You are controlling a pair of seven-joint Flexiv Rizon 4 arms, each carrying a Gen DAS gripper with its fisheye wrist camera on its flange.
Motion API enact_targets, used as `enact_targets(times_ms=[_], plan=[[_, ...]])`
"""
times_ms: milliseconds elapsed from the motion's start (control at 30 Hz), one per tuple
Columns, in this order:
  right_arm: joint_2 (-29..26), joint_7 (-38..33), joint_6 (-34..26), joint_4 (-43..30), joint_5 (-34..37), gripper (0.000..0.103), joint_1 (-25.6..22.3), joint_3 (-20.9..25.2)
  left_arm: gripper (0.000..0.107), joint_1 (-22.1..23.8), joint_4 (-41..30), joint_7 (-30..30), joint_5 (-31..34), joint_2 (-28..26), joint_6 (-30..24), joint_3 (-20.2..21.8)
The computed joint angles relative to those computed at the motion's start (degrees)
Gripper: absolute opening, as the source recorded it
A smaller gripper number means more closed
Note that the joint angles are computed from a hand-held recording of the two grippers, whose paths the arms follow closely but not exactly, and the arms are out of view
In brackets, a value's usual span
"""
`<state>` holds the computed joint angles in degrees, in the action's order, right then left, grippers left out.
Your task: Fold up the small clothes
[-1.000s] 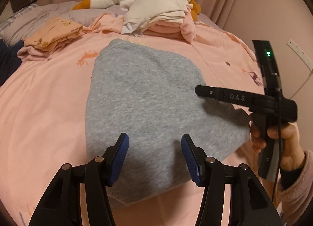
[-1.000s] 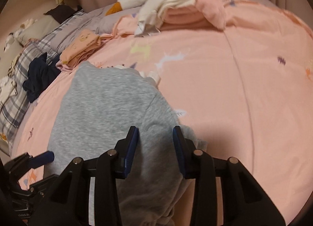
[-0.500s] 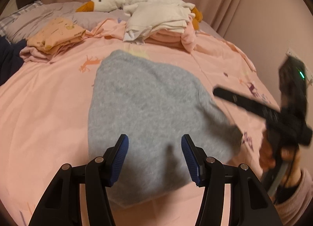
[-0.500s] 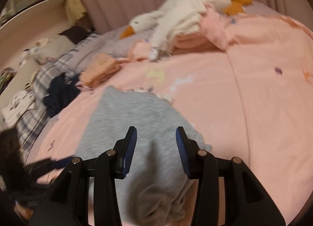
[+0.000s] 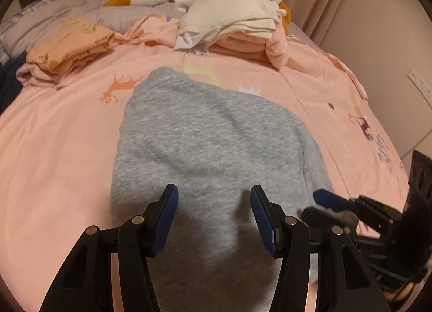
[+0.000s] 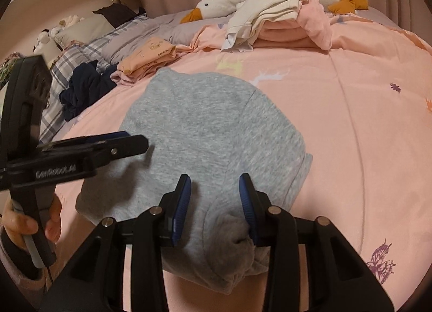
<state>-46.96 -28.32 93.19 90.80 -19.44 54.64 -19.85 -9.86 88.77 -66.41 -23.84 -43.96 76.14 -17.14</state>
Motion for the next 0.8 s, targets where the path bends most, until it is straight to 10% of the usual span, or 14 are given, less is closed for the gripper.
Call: enact_targets(times_ms=[800], plan=[[-0.48, 0.21, 3.69, 1.52, 9.33, 0.04, 9.48, -11.23, 0.056, 5.93, 12.73, 2.91, -0.24, 5.35, 10.57, -6.93]])
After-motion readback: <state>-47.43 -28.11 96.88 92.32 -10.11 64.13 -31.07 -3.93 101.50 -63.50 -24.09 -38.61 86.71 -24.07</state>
